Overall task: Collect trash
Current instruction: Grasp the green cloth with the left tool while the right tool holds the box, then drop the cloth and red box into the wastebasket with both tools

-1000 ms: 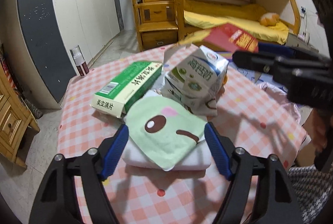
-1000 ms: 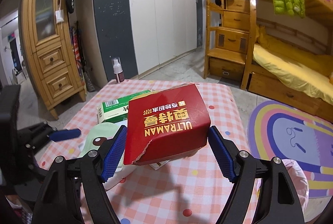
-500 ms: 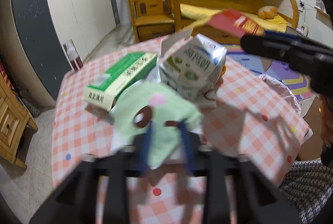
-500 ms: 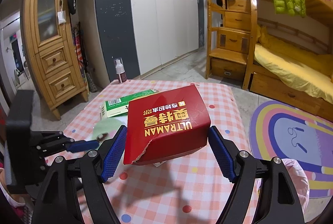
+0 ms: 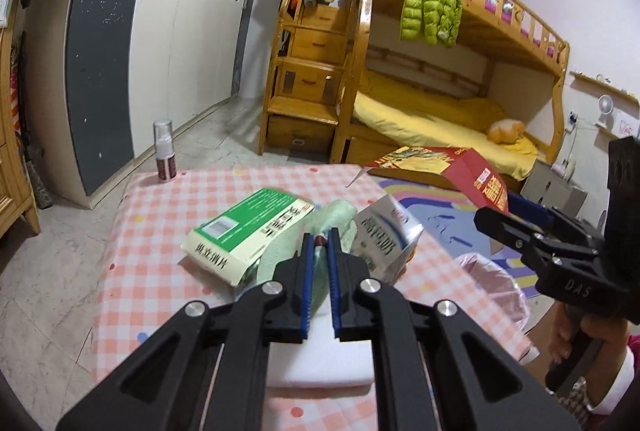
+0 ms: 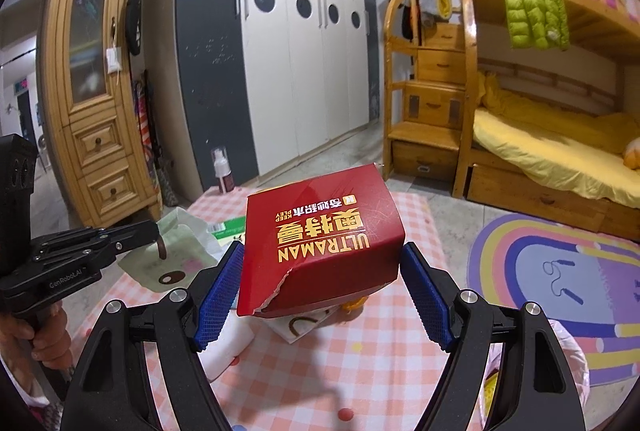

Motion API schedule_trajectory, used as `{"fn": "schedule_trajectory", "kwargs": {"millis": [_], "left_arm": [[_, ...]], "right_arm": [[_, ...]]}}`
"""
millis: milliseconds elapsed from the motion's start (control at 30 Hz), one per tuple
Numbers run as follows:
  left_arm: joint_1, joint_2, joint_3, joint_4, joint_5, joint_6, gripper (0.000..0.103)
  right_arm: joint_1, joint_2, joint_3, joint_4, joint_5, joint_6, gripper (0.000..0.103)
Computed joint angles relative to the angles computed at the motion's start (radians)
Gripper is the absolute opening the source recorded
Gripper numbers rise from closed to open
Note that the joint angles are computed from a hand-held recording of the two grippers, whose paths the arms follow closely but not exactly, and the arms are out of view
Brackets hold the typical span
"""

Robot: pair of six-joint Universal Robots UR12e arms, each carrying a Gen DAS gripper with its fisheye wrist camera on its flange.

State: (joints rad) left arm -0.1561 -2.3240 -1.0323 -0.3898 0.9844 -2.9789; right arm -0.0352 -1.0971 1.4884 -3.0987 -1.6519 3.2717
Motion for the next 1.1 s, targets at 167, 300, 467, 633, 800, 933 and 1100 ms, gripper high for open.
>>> {"fn": "schedule_trajectory", "kwargs": {"millis": [167, 300, 467, 633, 800, 933, 1100], "left_arm": [[0.000, -0.007, 0.011, 0.074, -0.050, -0.045, 0.005], [-0.005, -0.019, 0.030, 0.090, -0.108, -0.071, 0.005], [-0.017, -0.031, 0.049, 0.081, -0.180, -0.077, 0.005], [-0.043, -0.039, 0.064, 0.041, -0.214, -0.042, 0.005], [-0.080, -0.050, 0.081, -0.001, -0.239, -0.011, 0.005], [-0.110, -0.064, 0.100, -0.038, -0.245, 0.017, 0.005], [-0.152, -0.087, 0.141, -0.143, -0.263, 0.074, 0.005]], "right_arm": [[-0.006, -0.013, 0.022, -0.036, -0.035, 0.024, 0.077], [-0.018, -0.033, 0.054, -0.058, -0.064, 0.049, 0.077], [-0.033, -0.060, 0.097, -0.077, -0.099, 0.075, 0.077], [-0.051, -0.096, 0.154, -0.084, -0.158, 0.105, 0.078], [-0.071, -0.131, 0.199, -0.024, -0.233, 0.172, 0.078], [-0.079, -0.149, 0.218, 0.065, -0.313, 0.216, 0.078], [-0.106, -0.170, 0.243, 0.154, -0.322, 0.296, 0.078]]}}
